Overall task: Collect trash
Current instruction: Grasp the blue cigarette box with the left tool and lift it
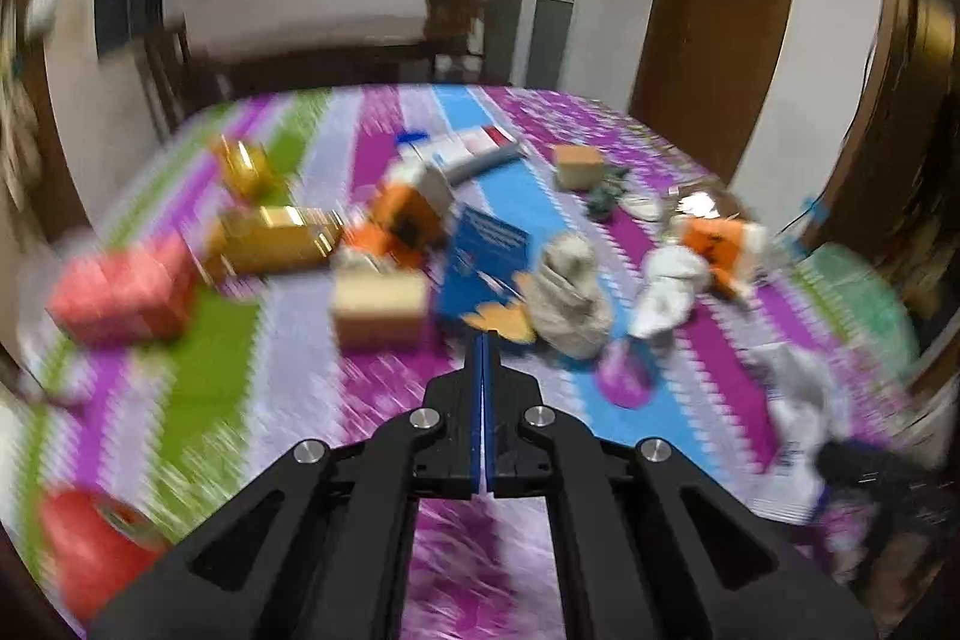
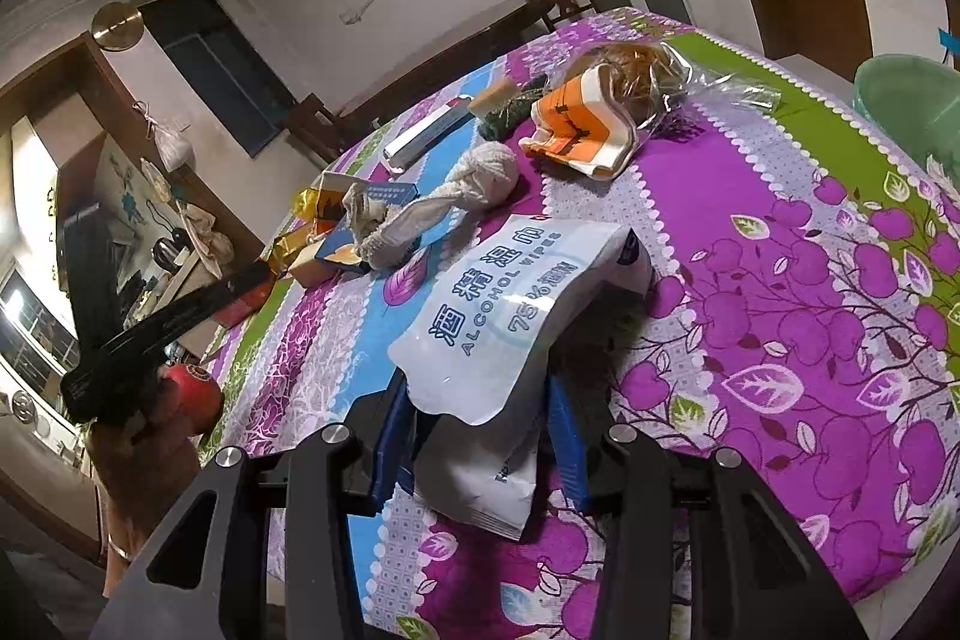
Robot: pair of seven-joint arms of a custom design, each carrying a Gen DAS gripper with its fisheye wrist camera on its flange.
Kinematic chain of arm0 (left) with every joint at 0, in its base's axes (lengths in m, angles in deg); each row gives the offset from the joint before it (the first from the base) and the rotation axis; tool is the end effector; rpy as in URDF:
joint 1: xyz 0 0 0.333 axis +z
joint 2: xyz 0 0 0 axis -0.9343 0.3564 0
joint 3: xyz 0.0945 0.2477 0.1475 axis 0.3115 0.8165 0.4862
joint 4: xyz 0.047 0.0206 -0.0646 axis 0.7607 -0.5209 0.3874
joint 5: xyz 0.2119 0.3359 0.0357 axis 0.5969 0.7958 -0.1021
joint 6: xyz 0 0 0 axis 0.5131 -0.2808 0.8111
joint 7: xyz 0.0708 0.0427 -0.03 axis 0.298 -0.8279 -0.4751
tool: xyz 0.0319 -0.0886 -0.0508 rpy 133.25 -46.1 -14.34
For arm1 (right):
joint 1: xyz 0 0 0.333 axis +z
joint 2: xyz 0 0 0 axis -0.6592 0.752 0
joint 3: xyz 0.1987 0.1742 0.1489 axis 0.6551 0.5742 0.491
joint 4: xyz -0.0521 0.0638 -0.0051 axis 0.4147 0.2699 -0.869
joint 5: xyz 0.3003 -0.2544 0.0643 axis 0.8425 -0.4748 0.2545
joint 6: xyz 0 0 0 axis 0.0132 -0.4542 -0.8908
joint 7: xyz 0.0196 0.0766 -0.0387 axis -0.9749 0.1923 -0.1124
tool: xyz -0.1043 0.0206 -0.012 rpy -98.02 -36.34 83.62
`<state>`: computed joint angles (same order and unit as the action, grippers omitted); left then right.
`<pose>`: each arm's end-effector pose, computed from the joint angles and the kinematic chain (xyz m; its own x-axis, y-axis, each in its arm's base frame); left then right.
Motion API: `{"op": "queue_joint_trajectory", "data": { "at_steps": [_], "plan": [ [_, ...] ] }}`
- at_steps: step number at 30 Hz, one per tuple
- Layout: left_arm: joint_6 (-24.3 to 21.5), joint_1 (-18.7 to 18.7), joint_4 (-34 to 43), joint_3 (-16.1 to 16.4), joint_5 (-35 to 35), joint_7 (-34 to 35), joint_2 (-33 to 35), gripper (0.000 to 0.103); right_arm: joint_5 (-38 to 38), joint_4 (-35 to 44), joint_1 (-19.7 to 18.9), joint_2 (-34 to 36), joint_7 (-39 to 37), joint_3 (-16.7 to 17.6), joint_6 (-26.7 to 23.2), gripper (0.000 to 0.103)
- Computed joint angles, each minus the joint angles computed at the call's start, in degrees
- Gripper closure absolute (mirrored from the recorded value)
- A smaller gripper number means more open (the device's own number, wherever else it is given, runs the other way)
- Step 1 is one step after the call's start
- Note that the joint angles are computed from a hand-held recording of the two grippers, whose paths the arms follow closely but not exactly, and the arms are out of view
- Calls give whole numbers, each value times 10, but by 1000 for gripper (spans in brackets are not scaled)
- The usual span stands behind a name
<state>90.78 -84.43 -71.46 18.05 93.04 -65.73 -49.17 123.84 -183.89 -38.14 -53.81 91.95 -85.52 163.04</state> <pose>0.5776 -0.2804 0.4271 0.0888 -0.9959 0.0196 -0.6501 -0.0729 -0.7564 0.6004 0.0306 0.3944 0.3174 -0.7845 -0.5327 -0.7824 0.1008 -0.6146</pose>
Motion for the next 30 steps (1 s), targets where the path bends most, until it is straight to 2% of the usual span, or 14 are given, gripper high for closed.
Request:
{"op": "queue_joint_trajectory", "data": {
  "at_steps": [2,3,4,8,10,12,15,18,21,25,26,27,28,30],
  "plan": [
    [-39,-4,35,-4,-13,61,28,69,2,0,0,0,-2,0,-6,60],
    [-54,-8,54,-4,-14,81,44,34,4,-1,-1,-2,-4,0,-6,60],
    [-43,-13,63,2,2,86,56,27,7,-4,-1,-4,-6,0,-6,60],
    [-76,-31,104,-2,-17,188,96,23,23,-10,-5,-8,-7,-5,-2,60],
    [-102,-31,130,-9,-67,244,117,22,30,-11,-8,-8,-7,-8,-4,60],
    [-102,-23,144,-12,-116,275,129,22,34,-13,-9,-9,-10,-8,-3,60],
    [-107,-19,177,0,-160,287,154,22,40,-14,-11,-9,-16,-9,-6,60],
    [-115,-27,211,20,-152,279,175,22,46,-18,-13,-13,-22,-10,-11,60],
    [-133,-32,269,24,-154,333,215,19,50,-22,-13,-15,-22,-12,-14,60],
    [-152,-47,322,38,-148,359,249,16,49,-27,-13,-21,-25,-13,-15,60],
    [-154,-50,330,41,-149,361,255,18,49,-29,-13,-23,-26,-13,-14,59],
    [-144,-46,324,37,-156,369,251,36,49,-30,-12,-23,-27,-14,-14,59],
    [-137,-43,321,34,-165,375,250,48,49,-29,-12,-23,-27,-14,-14,59],
    [-127,-44,305,34,-171,369,239,48,48,-34,-11,-27,-29,-15,-15,59]
  ]
}}
